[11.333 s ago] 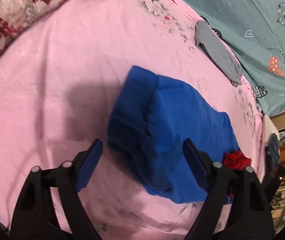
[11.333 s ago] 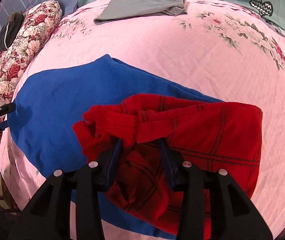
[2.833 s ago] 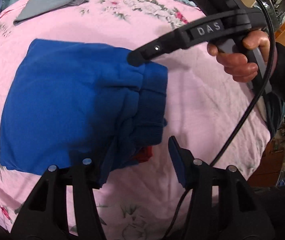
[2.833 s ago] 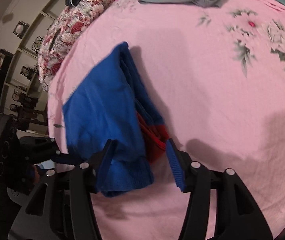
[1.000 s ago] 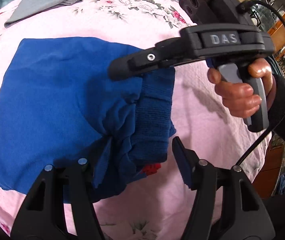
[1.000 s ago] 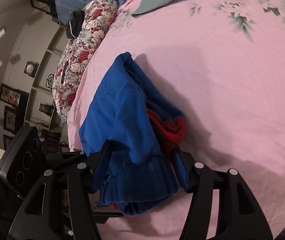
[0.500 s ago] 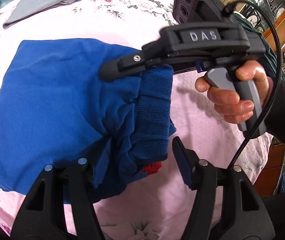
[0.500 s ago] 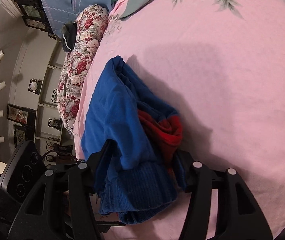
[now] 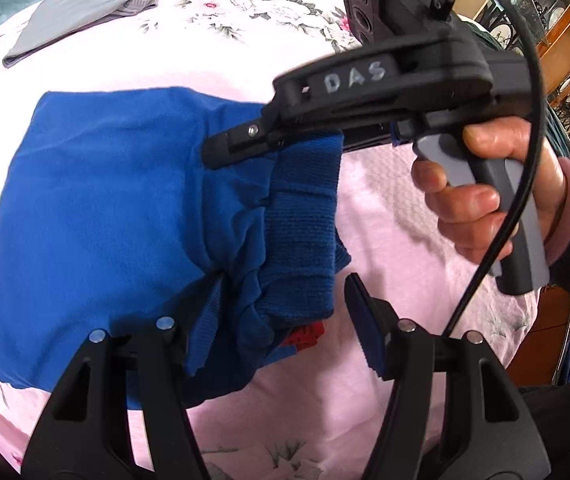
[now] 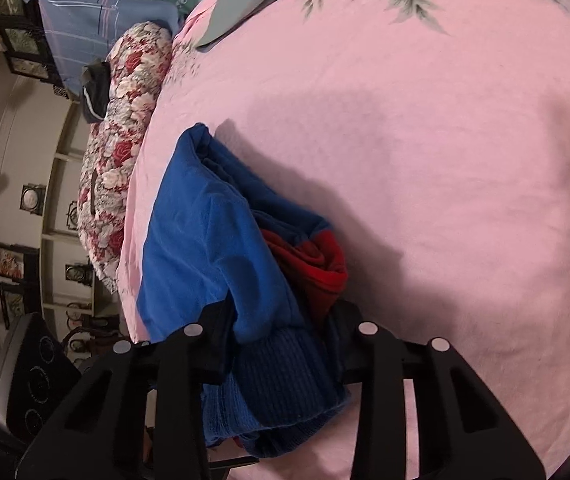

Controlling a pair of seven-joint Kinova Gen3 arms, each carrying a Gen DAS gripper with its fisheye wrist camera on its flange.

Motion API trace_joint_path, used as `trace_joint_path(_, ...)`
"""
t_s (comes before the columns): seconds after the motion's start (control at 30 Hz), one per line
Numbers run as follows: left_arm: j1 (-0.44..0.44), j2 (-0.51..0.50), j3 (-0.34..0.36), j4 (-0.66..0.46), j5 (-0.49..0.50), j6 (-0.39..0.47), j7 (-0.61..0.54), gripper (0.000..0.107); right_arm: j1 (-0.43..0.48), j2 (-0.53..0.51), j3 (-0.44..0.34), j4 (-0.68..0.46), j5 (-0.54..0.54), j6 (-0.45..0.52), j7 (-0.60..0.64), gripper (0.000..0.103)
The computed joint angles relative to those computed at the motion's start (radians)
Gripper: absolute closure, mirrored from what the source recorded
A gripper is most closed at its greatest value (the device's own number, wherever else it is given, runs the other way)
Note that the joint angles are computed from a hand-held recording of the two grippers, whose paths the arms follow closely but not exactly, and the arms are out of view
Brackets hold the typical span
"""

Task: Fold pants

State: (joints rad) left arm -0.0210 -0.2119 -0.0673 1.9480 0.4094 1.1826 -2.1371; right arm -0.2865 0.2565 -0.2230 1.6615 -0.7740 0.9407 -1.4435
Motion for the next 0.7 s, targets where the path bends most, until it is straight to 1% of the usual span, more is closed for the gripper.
trace_joint_path(0.03, -0.007, -0.009, -0.012, -0.019, 0.002, 0.026, -0.014, 0.047, -0.011, -0.009, 0.003, 0.002, 0.019, -0.01, -0.015, 0.068)
trace_joint_path(0.07, -0.013, -0.031, -0.043, -0.034, 0.009, 0.044, -0.045, 0.048, -0.026, -0.02, 0.006, 0.002, 0.045, -0.023, -0.041, 0.068)
trace_joint_path(0.1, -0.024, -0.055, -0.066, -0.041, 0.011, 0.048, -0.07, 0.047, -0.036, -0.023, 0.007, 0.005, 0.058, -0.035, -0.059, 0.068)
trace_joint_path(0.13, -0.04, -0.076, -0.102, -0.055, 0.01, 0.06, -0.098, 0.047, -0.044, -0.028, 0.008, 0.011, 0.067, -0.049, -0.078, 0.068)
trace_joint_path(0.2, -0.092, -0.08, -0.182, -0.093, -0.006, 0.105, -0.128, 0.047, -0.053, -0.037, 0.007, 0.021, 0.081, -0.071, -0.104, 0.068)
trace_joint_path(0.27, -0.151, -0.06, -0.229, -0.121, -0.033, 0.128, -0.132, 0.047, -0.059, -0.04, 0.006, 0.027, 0.087, -0.087, -0.127, 0.068)
trace_joint_path(0.33, -0.218, -0.018, -0.283, -0.139, -0.052, 0.151, -0.148, 0.05, -0.069, -0.042, 0.006, 0.021, 0.11, -0.09, -0.15, 0.067)
trace_joint_path(0.43, -0.301, 0.07, -0.35, -0.166, -0.024, 0.233, -0.185, 0.051, -0.082, -0.04, 0.007, 0.004, 0.149, -0.08, -0.192, 0.067)
trace_joint_path(0.47, -0.326, 0.099, -0.365, -0.172, -0.005, 0.264, -0.194, 0.051, -0.085, -0.04, 0.007, -0.001, 0.158, -0.079, -0.202, 0.067)
trace_joint_path(0.57, -0.383, 0.148, -0.368, -0.162, 0.052, 0.317, -0.205, 0.051, -0.09, -0.042, 0.006, -0.004, 0.174, -0.079, -0.227, 0.067)
trace_joint_path(0.63, -0.414, 0.178, -0.357, -0.161, 0.094, 0.357, -0.217, 0.051, -0.097, -0.045, 0.006, -0.007, 0.191, -0.081, -0.249, 0.067)
trace_joint_path(0.7, -0.436, 0.201, -0.331, -0.16, 0.109, 0.372, -0.222, 0.051, -0.105, -0.048, 0.006, -0.007, 0.209, -0.087, -0.268, 0.067)
